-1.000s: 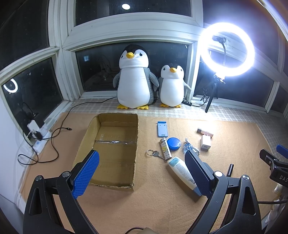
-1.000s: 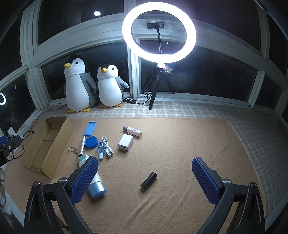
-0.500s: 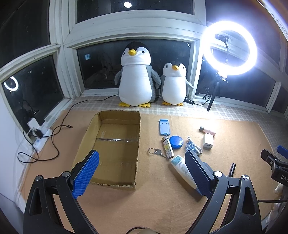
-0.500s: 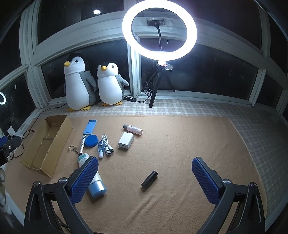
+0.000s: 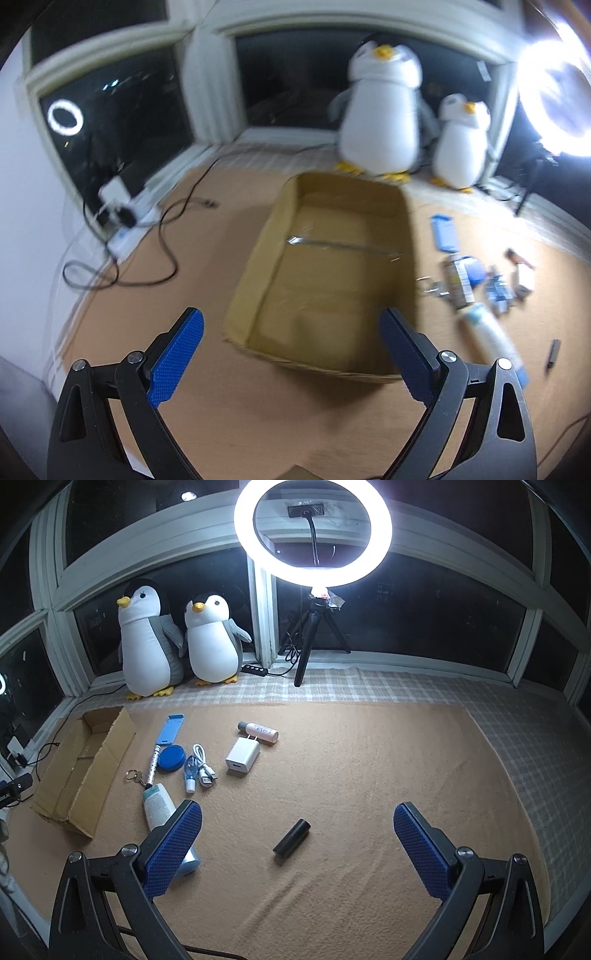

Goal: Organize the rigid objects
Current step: 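Move the right gripper to the black cylinder and close on it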

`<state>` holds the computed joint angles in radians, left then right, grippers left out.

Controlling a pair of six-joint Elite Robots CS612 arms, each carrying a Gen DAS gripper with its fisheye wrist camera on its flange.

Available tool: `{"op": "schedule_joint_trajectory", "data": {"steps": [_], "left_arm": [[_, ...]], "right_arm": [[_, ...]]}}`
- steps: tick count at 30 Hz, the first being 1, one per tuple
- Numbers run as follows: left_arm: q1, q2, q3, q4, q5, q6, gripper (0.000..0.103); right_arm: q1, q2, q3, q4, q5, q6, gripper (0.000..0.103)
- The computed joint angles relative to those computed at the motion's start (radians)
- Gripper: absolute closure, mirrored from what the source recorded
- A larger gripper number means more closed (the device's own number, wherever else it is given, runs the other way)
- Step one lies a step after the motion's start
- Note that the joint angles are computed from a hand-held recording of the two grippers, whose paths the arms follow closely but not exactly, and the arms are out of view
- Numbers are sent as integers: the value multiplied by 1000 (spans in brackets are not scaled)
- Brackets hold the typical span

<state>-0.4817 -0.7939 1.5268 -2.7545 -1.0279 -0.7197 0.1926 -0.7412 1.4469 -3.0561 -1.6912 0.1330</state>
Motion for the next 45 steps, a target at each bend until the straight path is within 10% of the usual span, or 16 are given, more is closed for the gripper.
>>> {"op": "schedule_joint_trajectory", "data": {"steps": [21, 38, 45], "left_arm": [[71, 82, -91, 183, -60, -79, 28], [92, 116, -126, 178, -148, -67, 60], [92, 117, -125, 170, -148, -58, 61]], "right_arm": [[-44, 18, 20, 60, 28, 36, 3], [-63, 128, -160, 348, 264, 97, 59], [-59, 148, -201, 410, 264, 74, 63]]}}
